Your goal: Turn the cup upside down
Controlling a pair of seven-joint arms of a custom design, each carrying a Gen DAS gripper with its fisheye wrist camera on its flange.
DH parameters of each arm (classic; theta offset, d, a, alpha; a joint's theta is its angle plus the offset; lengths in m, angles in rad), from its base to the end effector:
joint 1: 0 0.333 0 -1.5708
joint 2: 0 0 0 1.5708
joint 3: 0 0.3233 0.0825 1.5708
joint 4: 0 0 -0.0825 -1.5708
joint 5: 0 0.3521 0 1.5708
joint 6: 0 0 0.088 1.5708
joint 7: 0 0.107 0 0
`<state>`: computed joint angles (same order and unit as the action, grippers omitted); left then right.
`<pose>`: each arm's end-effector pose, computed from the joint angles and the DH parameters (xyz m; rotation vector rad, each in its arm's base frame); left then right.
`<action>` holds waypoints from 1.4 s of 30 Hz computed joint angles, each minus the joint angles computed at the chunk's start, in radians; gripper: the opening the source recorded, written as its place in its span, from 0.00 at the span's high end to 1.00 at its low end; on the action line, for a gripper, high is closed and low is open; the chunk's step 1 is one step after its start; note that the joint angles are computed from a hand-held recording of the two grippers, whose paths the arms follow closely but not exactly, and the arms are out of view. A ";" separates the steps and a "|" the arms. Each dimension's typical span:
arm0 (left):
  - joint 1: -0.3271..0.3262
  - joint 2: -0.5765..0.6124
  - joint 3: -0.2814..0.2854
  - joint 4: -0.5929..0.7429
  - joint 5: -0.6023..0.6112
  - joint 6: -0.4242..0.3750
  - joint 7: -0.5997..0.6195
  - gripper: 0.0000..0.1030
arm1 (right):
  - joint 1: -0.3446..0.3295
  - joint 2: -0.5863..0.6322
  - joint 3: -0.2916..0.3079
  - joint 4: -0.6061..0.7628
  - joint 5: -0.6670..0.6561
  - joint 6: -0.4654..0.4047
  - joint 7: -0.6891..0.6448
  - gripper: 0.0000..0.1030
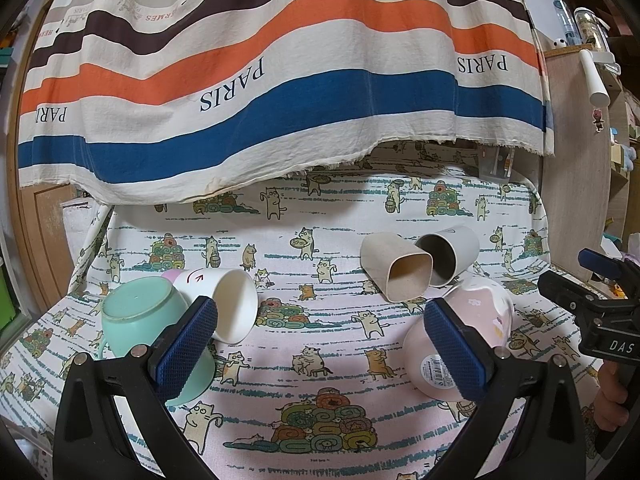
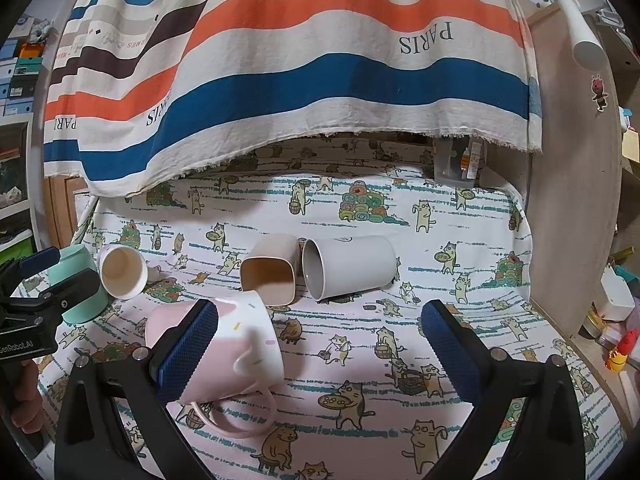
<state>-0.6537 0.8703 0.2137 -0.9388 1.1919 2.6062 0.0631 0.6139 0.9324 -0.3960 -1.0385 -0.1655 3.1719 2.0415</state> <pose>0.6728 -0.4263 0.4548 -1.4696 1.3633 -1.0085 0.7174 0.3393 0.4599 -1.5982 1.1866 -0.8891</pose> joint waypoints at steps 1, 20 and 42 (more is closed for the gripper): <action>0.000 0.000 0.000 0.000 0.000 0.001 0.000 0.00 | 0.000 0.001 -0.001 0.002 0.001 0.000 0.000 0.01; -0.001 0.001 0.001 0.002 -0.003 -0.001 0.003 0.00 | 0.000 0.004 -0.001 0.007 0.002 -0.001 -0.003 0.01; 0.082 -0.076 -0.102 -0.099 -0.118 0.120 0.174 0.00 | 0.003 -0.035 0.001 -0.057 0.045 0.054 -0.013 0.01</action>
<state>-0.5715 0.7938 0.1118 -1.0378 1.0744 2.7262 0.2370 0.6171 0.8972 -0.3948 -1.0957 -0.1209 3.2256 2.0287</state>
